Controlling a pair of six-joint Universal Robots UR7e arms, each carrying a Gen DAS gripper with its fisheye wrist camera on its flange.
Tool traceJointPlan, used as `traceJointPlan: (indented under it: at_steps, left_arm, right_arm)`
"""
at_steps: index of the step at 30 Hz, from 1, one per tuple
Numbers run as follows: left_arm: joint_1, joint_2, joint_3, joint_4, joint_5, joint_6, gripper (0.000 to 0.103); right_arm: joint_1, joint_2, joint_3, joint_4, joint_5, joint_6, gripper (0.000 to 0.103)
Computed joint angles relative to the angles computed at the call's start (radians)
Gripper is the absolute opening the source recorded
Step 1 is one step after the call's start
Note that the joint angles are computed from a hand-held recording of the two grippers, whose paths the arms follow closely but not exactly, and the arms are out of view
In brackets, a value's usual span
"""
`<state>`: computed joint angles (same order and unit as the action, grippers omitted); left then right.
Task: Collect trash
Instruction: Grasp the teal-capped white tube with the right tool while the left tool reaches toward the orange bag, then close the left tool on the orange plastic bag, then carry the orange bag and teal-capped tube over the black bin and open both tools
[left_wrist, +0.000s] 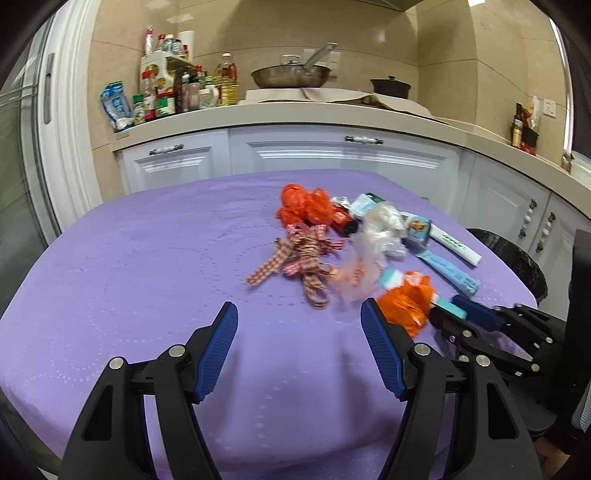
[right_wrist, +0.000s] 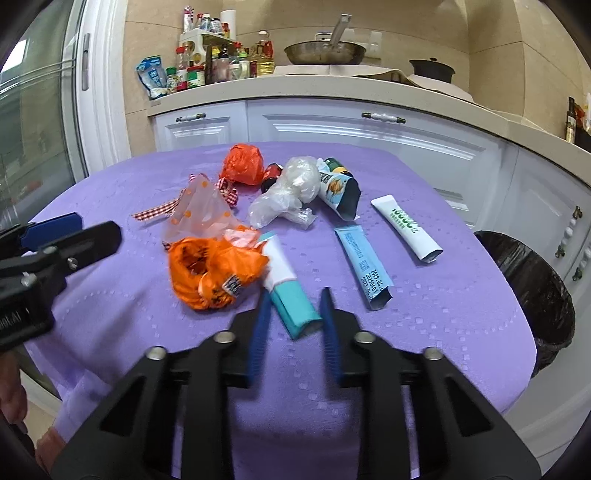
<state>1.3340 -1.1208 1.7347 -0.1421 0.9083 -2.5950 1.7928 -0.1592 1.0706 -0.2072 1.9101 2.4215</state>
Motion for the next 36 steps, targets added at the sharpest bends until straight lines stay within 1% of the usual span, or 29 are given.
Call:
traceJointPlan:
  at_steps: [1,6,12,16,18,19,20,22,24,26,33,34,36]
  left_arm:
    - [-0.001,0.001,0.002,-0.002,0.002,0.004,0.067]
    - [-0.012,0.009,0.014,-0.019,0.013,0.033,0.067]
    - [-0.032,0.02,0.031,-0.05,0.031,0.062,0.067]
    - [-0.042,0.061,0.006,-0.05,0.06,0.098,0.067]
    - [-0.047,0.082,-0.005,-0.053,0.061,0.116,0.067]
    - [-0.048,0.096,-0.015,-0.051,0.061,0.127,0.065]
    - [-0.048,0.106,-0.021,-0.047,0.06,0.131,0.06]
    - [-0.047,0.132,-0.041,-0.04,0.055,0.143,0.058]
    - [-0.047,0.143,-0.038,-0.067,0.046,0.164,0.055]
    - [-0.047,0.148,-0.037,-0.08,0.037,0.174,0.04]
    - [-0.047,0.137,-0.011,-0.121,0.044,0.191,0.038]
    - [-0.048,0.133,-0.005,-0.128,0.046,0.193,0.029]
    - [-0.054,0.124,0.003,-0.133,0.045,0.189,0.029]
  right_arm:
    - [-0.002,-0.004,0.005,0.003,-0.007,-0.001,0.014]
    - [-0.005,-0.035,0.058,-0.023,-0.026,0.003,0.013]
    - [0.0,-0.117,0.196,-0.155,-0.049,-0.007,0.013]
    - [-0.003,-0.165,0.266,-0.217,-0.047,-0.002,0.013]
    - [-0.007,-0.184,0.294,-0.244,-0.041,0.003,0.013]
    - [-0.01,-0.192,0.305,-0.253,-0.038,0.008,0.013]
    - [-0.014,-0.199,0.314,-0.26,-0.036,0.011,0.013]
    - [-0.02,-0.208,0.328,-0.274,-0.033,0.018,0.013]
    - [-0.029,-0.215,0.338,-0.278,-0.033,0.028,0.013]
    - [-0.037,-0.223,0.349,-0.286,-0.033,0.038,0.013]
    - [-0.051,-0.237,0.373,-0.313,-0.033,0.051,0.013]
    - [-0.052,-0.238,0.374,-0.314,-0.032,0.054,0.013]
    - [-0.05,-0.242,0.377,-0.318,-0.028,0.055,0.013]
